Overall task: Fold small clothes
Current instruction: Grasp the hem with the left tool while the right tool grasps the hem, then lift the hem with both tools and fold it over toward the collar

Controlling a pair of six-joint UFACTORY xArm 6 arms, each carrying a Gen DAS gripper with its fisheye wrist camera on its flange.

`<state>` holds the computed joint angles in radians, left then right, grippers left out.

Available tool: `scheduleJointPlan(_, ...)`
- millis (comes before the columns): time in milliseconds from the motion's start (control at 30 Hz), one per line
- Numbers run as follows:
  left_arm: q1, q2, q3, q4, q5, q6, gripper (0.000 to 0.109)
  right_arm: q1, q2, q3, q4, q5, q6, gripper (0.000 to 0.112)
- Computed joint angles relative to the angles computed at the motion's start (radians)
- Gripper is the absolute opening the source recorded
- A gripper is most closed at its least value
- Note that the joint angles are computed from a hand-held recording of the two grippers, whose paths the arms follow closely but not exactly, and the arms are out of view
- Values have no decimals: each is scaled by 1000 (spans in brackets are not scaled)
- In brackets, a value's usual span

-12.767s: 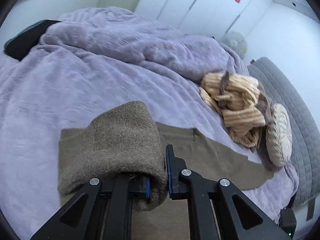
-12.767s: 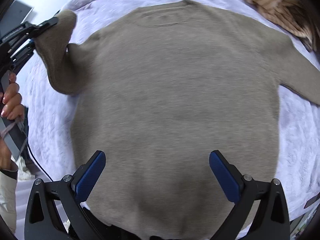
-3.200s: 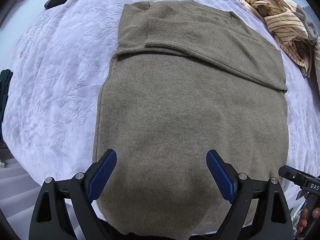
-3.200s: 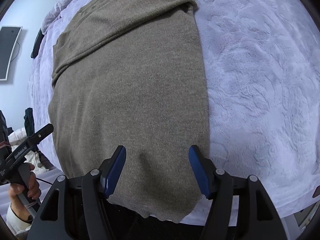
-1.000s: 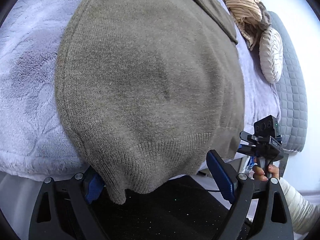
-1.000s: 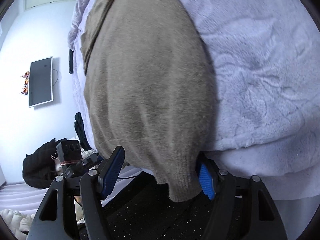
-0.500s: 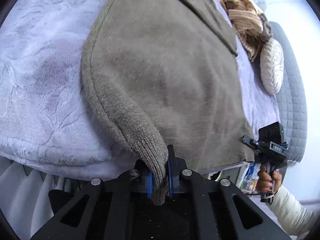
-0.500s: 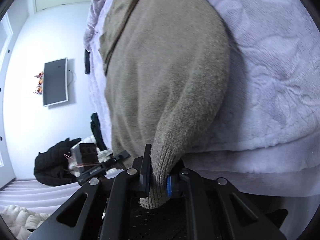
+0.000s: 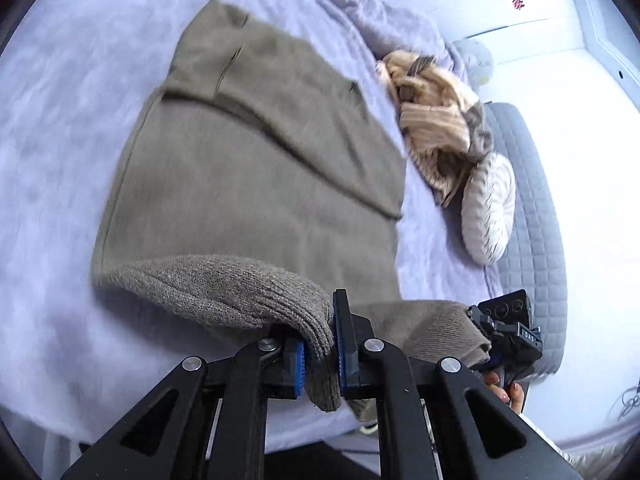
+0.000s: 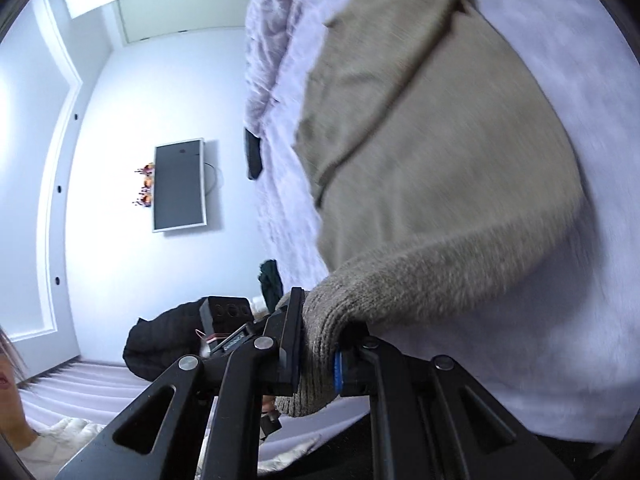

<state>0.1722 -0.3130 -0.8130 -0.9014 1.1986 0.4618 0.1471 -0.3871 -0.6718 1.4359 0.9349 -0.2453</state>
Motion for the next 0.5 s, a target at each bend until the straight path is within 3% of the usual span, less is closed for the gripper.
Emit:
scheduleJointPlan(267, -63, 267, -297, -24, -161, -25, 12, -80, 329, -398, -39, 64, -58, 12)
scheduleJointPlan(500, -128, 580, -610, 11, -277, -92, 12, -131, 679, -789, -146, 99, 4, 12)
